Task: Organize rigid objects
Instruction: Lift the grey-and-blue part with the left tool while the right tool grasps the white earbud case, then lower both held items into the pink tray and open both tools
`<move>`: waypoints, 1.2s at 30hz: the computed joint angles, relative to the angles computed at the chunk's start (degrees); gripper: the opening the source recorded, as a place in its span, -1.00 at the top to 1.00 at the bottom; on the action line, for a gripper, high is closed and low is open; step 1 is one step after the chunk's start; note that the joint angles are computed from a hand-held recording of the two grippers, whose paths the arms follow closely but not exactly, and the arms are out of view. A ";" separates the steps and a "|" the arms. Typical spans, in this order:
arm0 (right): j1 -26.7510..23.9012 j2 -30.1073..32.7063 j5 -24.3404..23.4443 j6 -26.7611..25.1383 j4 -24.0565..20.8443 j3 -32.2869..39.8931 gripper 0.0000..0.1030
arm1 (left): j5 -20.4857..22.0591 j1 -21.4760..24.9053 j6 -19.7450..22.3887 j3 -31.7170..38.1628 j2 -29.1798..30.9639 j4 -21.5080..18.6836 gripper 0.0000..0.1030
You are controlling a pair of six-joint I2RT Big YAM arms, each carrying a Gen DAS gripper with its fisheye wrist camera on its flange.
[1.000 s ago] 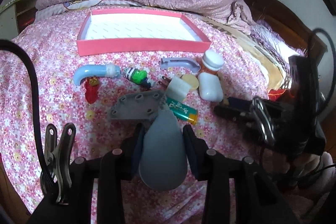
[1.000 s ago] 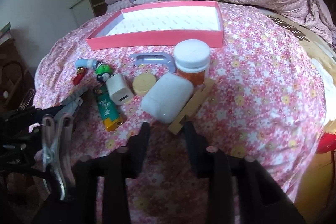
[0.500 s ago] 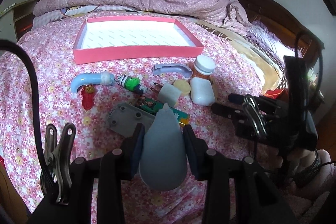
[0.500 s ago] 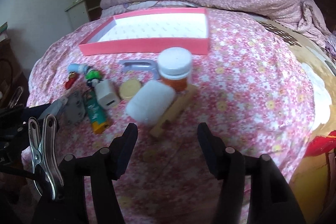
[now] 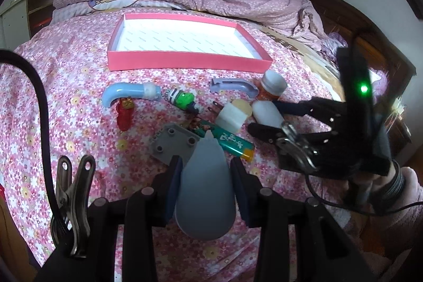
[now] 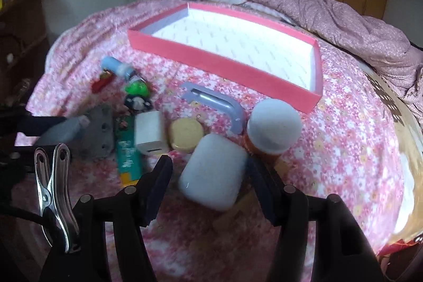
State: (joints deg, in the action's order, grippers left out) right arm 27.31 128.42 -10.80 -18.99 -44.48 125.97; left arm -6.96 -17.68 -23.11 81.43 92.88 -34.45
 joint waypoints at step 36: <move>-1.14 3.92 -5.63 8.94 -5.85 15.95 0.13 | -4.44 4.56 6.39 18.70 8.70 -5.21 0.23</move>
